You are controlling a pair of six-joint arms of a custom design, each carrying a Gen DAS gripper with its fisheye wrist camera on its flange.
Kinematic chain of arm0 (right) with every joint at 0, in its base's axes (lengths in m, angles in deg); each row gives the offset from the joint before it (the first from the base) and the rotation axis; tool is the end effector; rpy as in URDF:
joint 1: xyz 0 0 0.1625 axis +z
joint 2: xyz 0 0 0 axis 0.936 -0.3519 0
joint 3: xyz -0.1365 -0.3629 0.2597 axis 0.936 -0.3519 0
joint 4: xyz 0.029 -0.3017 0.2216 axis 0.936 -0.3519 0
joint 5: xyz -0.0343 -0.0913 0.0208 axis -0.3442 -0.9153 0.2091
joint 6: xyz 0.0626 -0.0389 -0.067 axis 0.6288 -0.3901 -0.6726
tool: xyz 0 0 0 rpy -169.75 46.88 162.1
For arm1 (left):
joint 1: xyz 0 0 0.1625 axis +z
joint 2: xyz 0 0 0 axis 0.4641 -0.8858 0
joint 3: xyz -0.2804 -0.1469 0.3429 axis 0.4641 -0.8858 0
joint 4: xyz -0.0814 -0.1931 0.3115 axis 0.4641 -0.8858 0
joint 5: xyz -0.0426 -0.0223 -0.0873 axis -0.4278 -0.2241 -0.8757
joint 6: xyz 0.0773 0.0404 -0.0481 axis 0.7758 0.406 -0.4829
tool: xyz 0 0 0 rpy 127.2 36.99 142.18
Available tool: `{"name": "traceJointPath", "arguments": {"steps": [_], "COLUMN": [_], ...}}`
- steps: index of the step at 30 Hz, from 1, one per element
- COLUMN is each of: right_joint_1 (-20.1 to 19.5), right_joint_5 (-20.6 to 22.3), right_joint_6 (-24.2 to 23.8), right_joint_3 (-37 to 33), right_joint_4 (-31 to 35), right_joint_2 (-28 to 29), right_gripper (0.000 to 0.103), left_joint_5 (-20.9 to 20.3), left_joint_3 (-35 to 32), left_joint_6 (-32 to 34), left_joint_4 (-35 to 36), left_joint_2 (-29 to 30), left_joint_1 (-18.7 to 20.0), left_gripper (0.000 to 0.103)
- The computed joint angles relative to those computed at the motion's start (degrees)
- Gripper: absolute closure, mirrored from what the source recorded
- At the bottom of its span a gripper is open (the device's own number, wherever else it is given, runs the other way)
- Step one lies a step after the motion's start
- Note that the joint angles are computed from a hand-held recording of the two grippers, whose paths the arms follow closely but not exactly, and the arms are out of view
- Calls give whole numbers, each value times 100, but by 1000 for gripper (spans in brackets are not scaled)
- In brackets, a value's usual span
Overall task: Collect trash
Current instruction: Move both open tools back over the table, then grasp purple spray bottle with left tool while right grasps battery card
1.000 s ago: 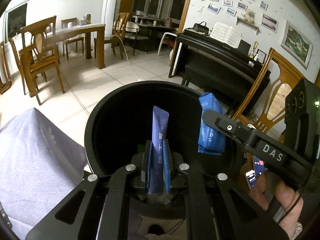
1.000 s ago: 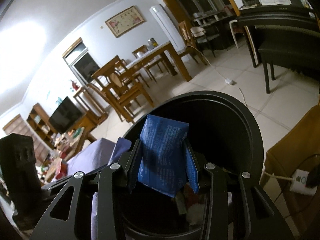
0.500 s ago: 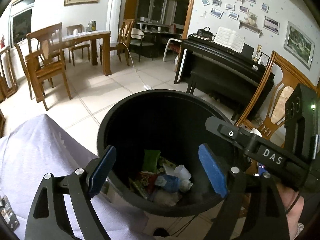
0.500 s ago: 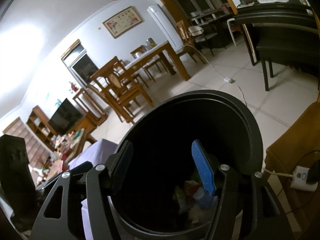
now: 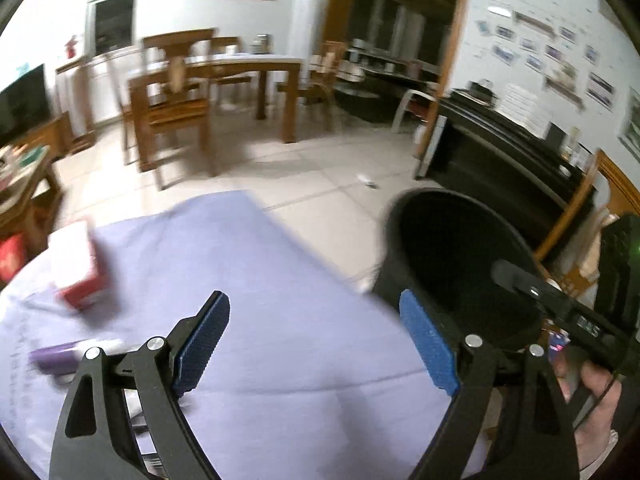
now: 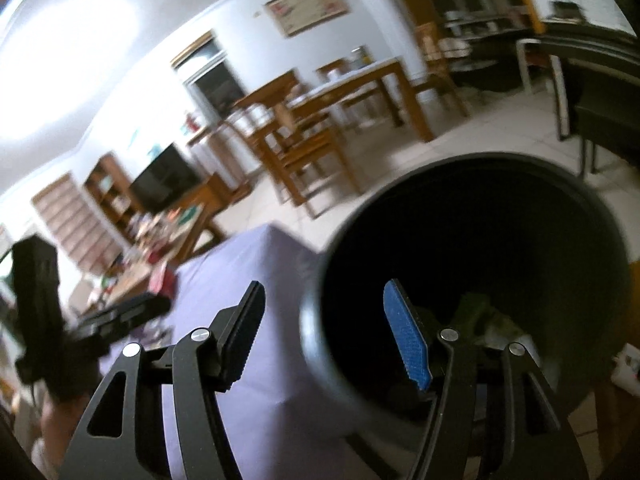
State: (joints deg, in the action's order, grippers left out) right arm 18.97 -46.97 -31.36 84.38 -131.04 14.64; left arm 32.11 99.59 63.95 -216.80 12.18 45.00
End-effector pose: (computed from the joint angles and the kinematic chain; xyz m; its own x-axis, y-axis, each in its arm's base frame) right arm 0.1108 -0.7614 0.0100 -0.9186 -0.2659 0.2924 -0.3943 0.6678 -0.6314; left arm -0.0433 -0.7632 0.1735 -0.7844 0.1483 -0.6023 0.5236 0.6789 -0.5147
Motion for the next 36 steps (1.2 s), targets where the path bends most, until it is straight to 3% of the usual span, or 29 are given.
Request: {"name": "traceJointPath", "arguments": {"steps": [4,8,10,12,18,20,24,28,30,36], "right_joint_1": [223,483,642,821,1238,1333,1512,1557,1601,1676], "right_joint_5": [90,98,114,22,-583,-809,-1313,-1619,-1784,-2157], "right_joint_6": [-345,-678,-854,-946,-1245,-1276,-1374,-1636,-1814,-2256], "right_joint_3": [-140,-326,-607,-1014,-2228,-2678,-3486,-3679,-3864,-4639], "right_joint_4": [692,1309,1746,2219,3313,3644,4102,4035,3950,3876], "right_joint_2": [140,289,445,654,1405,1672,2191,2405,2553,2996], "right_gripper": [41,41,41,41,41,41,41,37,32,31], "left_joint_5": [66,337,242,103,360,449,329,297,214,237], "left_joint_3": [241,220,138,16,-255,-338,-348,-460,-500,-305], "left_joint_6": [331,1138,1470,1822,2825,2872,2683,2258,1997,1803], "left_joint_4": [111,297,448,722,986,1067,1308,1521,1671,1533], "left_joint_2": [-501,-746,-805,-823,-606,-552,-590,-580,-605,-674], "left_joint_1": [310,576,718,842,923,931,950,969,988,973], "left_gripper": [16,16,17,16,17,20,40,52,54,61]}}
